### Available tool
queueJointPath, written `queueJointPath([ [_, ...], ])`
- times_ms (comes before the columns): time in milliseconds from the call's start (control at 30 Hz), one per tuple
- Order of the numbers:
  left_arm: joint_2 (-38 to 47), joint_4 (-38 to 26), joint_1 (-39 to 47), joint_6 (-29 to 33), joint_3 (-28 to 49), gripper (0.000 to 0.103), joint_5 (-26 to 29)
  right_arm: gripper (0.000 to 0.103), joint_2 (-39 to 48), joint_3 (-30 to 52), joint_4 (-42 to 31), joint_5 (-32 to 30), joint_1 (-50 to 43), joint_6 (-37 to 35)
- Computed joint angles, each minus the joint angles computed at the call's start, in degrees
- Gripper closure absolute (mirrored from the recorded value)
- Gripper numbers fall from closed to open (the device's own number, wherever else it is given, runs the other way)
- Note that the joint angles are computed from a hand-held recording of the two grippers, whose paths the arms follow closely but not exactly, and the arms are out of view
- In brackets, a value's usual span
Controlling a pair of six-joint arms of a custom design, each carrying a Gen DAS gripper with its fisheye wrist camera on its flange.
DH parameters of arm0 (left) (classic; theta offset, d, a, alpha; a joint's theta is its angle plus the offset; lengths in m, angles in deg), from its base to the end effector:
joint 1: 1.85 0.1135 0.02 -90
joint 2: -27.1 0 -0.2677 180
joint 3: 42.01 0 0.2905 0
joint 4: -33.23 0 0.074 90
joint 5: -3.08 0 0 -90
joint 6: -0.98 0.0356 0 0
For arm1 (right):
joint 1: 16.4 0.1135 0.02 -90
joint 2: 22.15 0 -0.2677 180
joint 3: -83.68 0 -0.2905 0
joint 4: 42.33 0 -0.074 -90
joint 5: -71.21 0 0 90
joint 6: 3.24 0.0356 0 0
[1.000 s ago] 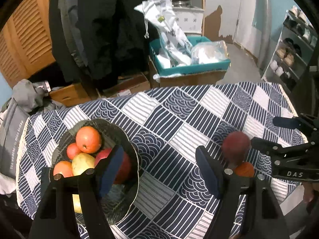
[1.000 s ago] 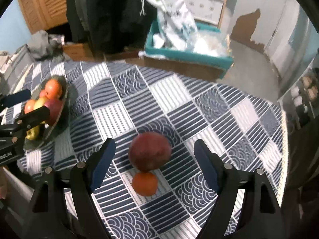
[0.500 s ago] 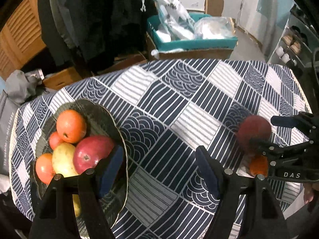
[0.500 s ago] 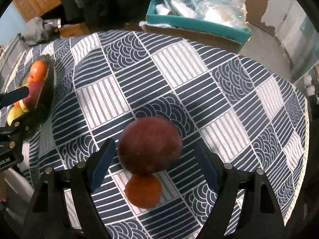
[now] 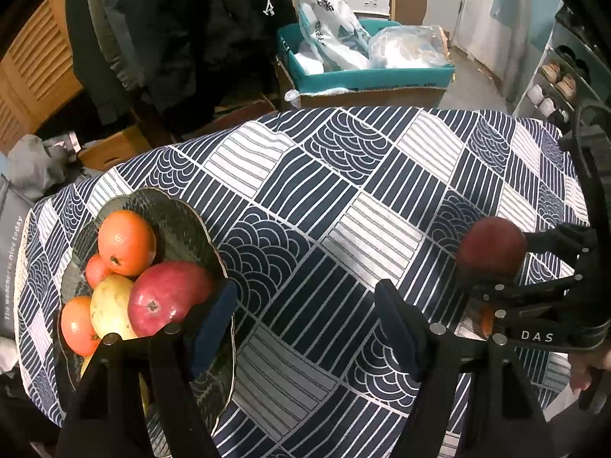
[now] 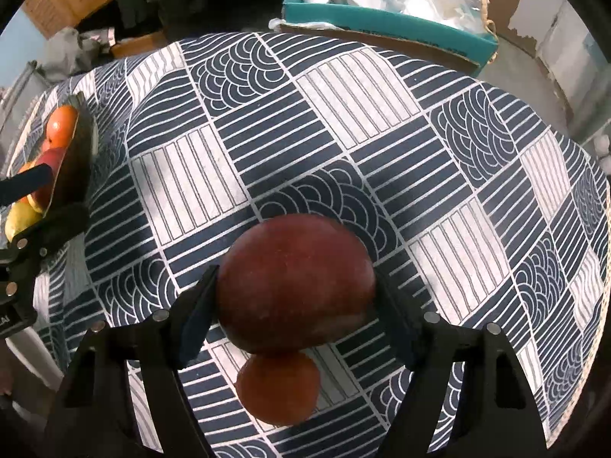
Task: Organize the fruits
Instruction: 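Grasp the red apple with the right tool while the left tool grasps a tangerine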
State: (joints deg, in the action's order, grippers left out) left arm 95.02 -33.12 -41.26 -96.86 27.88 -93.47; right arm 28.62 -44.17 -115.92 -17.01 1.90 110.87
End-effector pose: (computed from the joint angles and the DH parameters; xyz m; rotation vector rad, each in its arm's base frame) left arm 0.2011 -0.1600 0.2729 0.6968 2.5934 -0.1039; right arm 0.1661 0.0538 0.2235 0.1508 2.8346 0.1196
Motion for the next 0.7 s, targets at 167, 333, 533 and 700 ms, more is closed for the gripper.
queueJointPath([
  [167,-0.2,-0.4,-1.5,-0.9,0.9,0.027,0.3,0.026,-4.0,0.0,-2.1,2.0,-0.6,1.7],
  [333,0.4,-0.8,-4.5,-3.0,1.8,0.027,1.7,0.026,-9.5,1.9,-6.3,3.4,-4.7,0.9],
  [533,2.0,-0.7,-10.3,-5.3,2.8,0.027,1.9,0.026,-16.0,2.1,-12.7,1.3,-13.5,-3.1],
  [700,4.3,-0.1,-15.5,-7.2,4.1,0.027,2.0,0.026,-21.3,1.6,-17.9,0.0,-20.8,-7.8],
])
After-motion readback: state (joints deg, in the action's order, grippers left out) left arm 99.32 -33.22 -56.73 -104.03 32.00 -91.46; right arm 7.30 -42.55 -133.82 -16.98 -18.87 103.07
